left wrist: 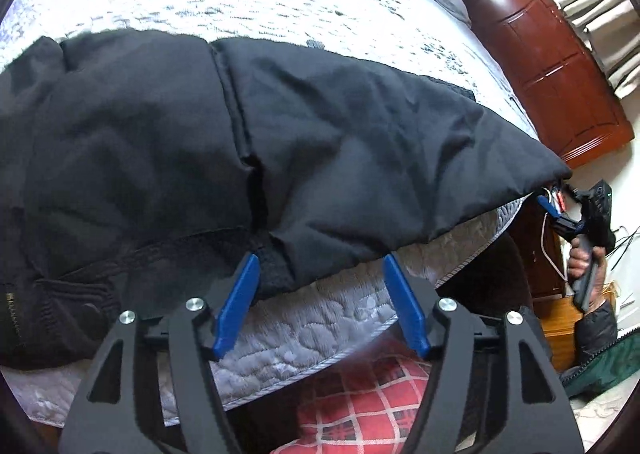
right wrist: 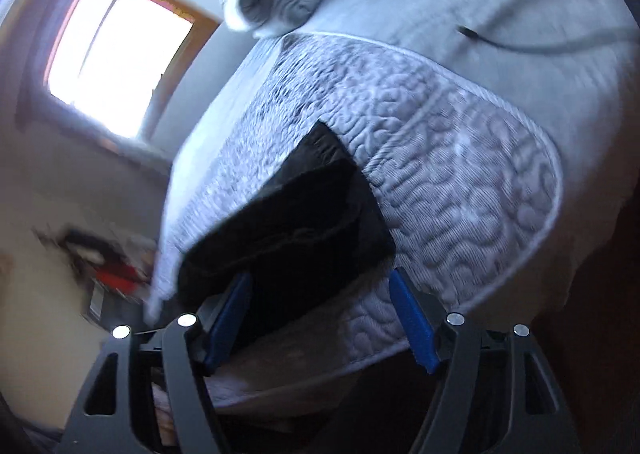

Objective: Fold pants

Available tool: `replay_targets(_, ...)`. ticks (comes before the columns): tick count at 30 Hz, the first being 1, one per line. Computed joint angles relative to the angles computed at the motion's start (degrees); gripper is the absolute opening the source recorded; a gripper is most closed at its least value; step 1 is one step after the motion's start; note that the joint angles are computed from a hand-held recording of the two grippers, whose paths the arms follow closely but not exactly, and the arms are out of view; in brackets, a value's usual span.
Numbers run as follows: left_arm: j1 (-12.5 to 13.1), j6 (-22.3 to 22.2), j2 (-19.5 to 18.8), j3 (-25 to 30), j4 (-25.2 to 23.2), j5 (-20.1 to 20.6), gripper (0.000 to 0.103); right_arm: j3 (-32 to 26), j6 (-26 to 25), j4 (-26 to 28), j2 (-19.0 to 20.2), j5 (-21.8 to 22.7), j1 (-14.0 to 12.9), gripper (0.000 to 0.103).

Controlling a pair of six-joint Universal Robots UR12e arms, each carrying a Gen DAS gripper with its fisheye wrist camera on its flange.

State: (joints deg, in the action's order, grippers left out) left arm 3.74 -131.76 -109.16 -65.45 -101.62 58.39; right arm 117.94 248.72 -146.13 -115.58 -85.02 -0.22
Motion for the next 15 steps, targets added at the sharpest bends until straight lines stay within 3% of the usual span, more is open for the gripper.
replay_targets(4,0.4,-0.7,0.7,-0.1,0.4,-0.9,0.07,1.2,4.0,-8.0,-0.5,5.6,-2.8,0.078)
replay_targets(6,0.8,-1.2,1.2,-0.5,1.5,-1.3,0.076,0.8,5.4,-8.6,0.3,9.6,-4.2,0.082)
replay_targets(8,1.2,-2.2,1.6,-1.0,2.8,-1.4,0.079,-0.8,4.1,-3.8,1.3,11.5,-4.8,0.082)
replay_targets(9,1.4,-2.7,1.6,-1.0,3.2,-1.2,0.081,-2.1,3.1,1.2,1.9,11.5,-4.8,0.082)
replay_targets(11,2.1,-5.5,2.0,-1.6,5.4,-0.8,0.086,-3.3,1.8,6.3,2.8,10.0,-4.7,0.082)
replay_targets(15,3.6,-11.3,2.0,-2.0,9.1,-0.7,0.088,-4.6,-2.2,12.8,4.5,9.6,-5.2,0.082)
